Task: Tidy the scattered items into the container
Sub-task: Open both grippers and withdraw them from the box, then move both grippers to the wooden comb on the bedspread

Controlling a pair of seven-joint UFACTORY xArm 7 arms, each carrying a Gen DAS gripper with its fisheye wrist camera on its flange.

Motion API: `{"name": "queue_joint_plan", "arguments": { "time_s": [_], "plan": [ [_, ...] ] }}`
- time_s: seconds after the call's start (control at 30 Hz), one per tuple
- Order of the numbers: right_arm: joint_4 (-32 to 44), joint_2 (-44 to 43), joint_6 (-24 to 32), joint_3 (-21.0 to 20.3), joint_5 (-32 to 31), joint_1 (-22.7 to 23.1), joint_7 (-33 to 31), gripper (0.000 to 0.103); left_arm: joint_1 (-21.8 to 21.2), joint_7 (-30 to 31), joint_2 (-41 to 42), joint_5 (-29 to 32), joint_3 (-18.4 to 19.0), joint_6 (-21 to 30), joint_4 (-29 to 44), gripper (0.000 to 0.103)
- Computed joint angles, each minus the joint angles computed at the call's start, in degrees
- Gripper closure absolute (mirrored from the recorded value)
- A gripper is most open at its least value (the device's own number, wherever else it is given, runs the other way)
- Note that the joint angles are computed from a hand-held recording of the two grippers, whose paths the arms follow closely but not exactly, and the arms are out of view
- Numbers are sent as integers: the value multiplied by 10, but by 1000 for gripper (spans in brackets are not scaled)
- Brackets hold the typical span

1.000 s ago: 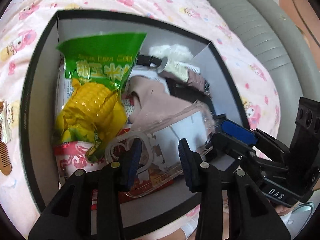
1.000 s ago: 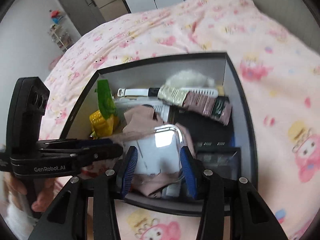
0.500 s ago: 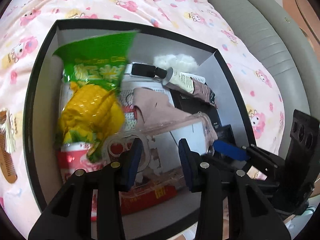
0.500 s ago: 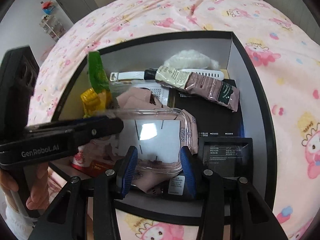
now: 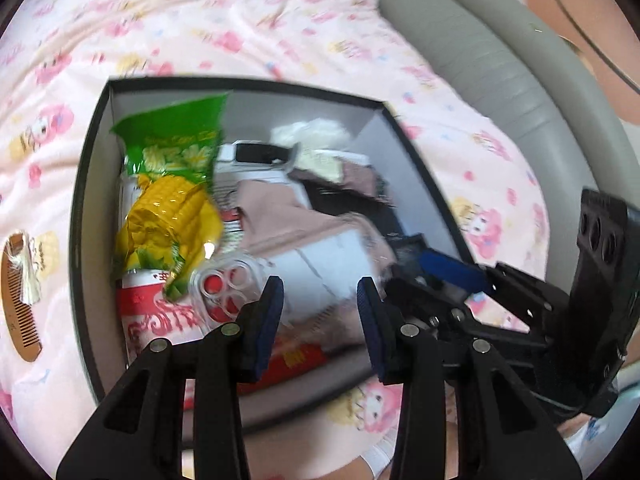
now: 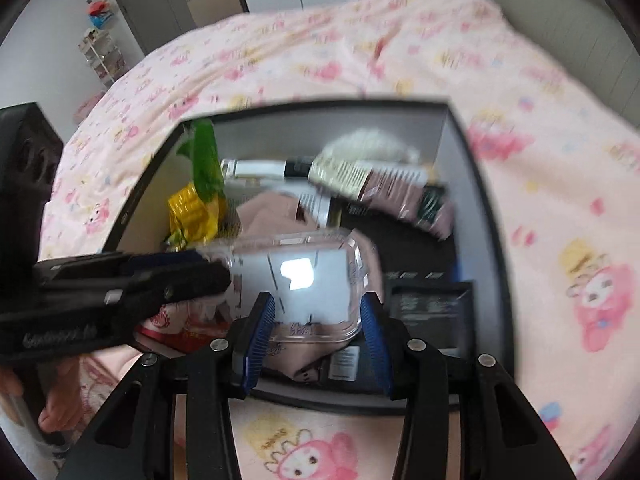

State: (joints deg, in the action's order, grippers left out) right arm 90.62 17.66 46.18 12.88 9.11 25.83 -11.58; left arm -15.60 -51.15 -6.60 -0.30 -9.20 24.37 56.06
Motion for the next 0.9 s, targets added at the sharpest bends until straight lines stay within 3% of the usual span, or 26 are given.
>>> {"name": "queue_joint_plan", "arguments": {
  "time_s": [0.1, 0.23, 0.4, 0.6, 0.8, 0.9],
  "plan": [
    [-51, -46, -45, 0, 1, 1, 7, 62, 6, -42, -7, 65, -16, 6, 8, 66],
    [-102, -92, -88, 2, 1, -1, 2, 62, 0, -62, -58, 64, -20, 0, -31, 66],
    [-140, -136, -110, 8, -18, 10, 11, 62, 4, -101, -146, 70, -44, 81, -58, 65],
    [-124, -142, -51, 27, 114, 23, -85, 63, 20, -126, -283, 78, -65, 216, -104, 53],
    [-66, -90, -10, 56, 139, 67, -81, 63, 43, -171, -458, 41, -46, 265, -231, 53],
    [-25, -45, 10, 68, 137, 93, -59, 63, 56, -174, -528, 22, -24, 265, -295, 54]
  ]
}}
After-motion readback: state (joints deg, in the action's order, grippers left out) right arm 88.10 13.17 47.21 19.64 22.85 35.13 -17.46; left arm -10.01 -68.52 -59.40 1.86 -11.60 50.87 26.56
